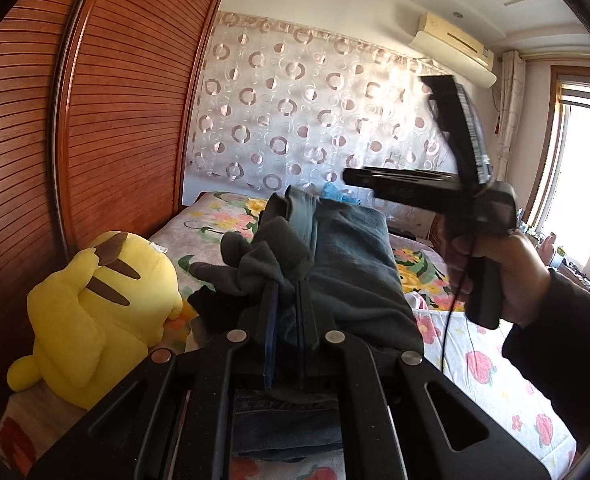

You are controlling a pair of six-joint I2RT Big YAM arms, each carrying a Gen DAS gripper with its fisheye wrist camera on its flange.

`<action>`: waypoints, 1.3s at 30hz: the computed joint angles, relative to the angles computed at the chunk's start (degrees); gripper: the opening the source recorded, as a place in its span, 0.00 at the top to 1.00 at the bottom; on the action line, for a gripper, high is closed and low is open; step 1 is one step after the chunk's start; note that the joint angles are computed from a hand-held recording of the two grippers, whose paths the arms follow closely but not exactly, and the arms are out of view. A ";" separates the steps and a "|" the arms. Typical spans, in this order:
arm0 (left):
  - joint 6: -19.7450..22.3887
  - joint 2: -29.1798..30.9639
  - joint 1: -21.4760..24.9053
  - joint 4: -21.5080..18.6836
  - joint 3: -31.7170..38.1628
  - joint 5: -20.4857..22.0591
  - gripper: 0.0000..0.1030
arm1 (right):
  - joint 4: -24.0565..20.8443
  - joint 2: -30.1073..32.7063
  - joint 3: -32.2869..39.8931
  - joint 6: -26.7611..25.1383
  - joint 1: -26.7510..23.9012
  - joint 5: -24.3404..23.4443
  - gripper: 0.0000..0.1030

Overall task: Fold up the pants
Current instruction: 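Lower the shorts onto the jeans stack and open both tools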

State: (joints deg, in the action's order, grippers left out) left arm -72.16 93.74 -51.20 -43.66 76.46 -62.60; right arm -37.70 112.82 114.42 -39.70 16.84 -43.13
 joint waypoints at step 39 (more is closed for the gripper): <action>-1.76 2.67 -2.04 -12.37 4.77 2.32 0.18 | 1.52 -12.02 -18.67 3.44 -5.46 -4.58 0.69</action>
State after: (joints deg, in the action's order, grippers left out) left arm -73.91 96.40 -53.24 -56.03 81.23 -60.28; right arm -36.18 100.80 95.75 -36.27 11.38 -47.71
